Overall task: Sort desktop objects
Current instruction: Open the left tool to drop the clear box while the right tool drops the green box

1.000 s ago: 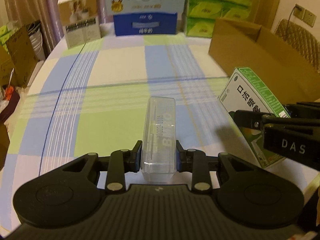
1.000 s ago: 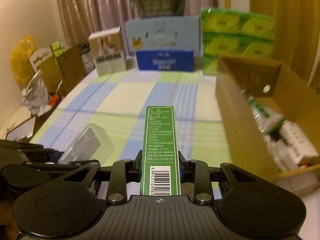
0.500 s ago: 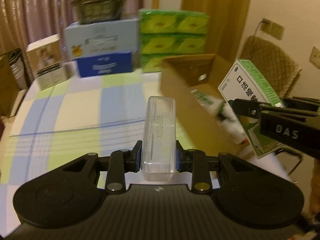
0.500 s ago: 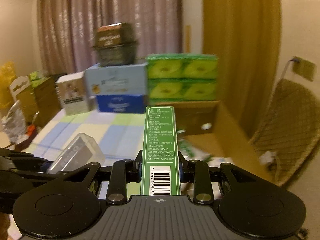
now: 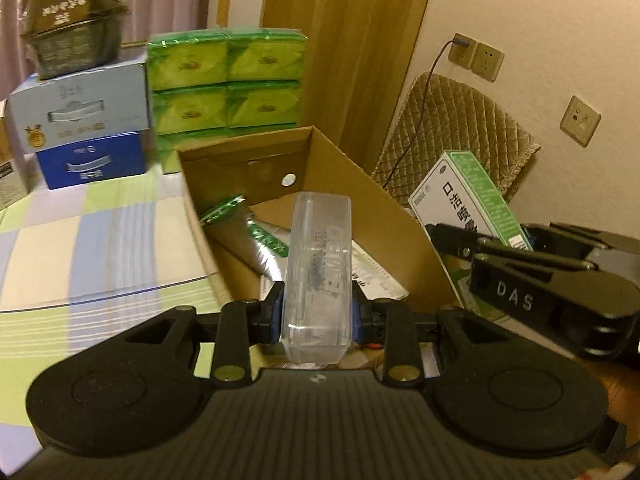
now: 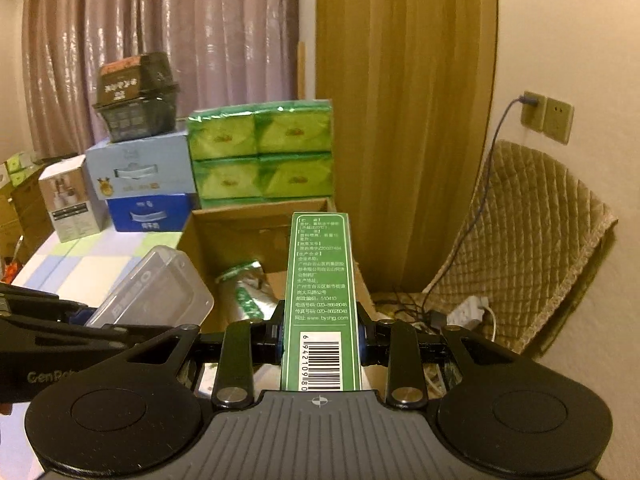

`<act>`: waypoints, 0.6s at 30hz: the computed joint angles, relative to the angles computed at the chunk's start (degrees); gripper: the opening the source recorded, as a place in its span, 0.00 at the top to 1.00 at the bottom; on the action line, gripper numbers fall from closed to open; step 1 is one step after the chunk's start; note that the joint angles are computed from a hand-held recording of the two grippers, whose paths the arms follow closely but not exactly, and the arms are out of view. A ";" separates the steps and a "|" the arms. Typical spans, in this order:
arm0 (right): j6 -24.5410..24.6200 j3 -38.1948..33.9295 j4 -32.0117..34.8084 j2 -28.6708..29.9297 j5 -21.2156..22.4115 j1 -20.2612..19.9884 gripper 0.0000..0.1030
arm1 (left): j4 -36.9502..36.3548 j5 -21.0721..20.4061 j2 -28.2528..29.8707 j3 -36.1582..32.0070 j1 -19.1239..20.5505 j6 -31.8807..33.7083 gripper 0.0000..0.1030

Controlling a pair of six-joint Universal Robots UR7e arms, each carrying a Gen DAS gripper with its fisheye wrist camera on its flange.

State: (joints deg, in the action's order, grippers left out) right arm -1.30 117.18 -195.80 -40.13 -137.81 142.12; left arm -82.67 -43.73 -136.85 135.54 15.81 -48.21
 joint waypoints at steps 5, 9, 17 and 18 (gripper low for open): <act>-0.81 -0.27 -0.61 0.59 0.69 -1.55 0.73 | -16.52 -0.66 4.22 2.92 8.14 9.41 0.64; -1.06 -0.71 -0.45 1.20 1.10 -2.16 0.73 | -19.66 0.24 4.60 3.11 10.15 12.33 0.62; -0.90 -2.26 0.97 2.50 2.22 -1.95 0.73 | -9.62 2.00 1.10 1.29 8.90 8.44 0.61; -0.93 -2.48 1.12 2.62 2.47 -1.92 0.73 | -8.81 2.14 0.75 1.16 8.65 8.15 0.61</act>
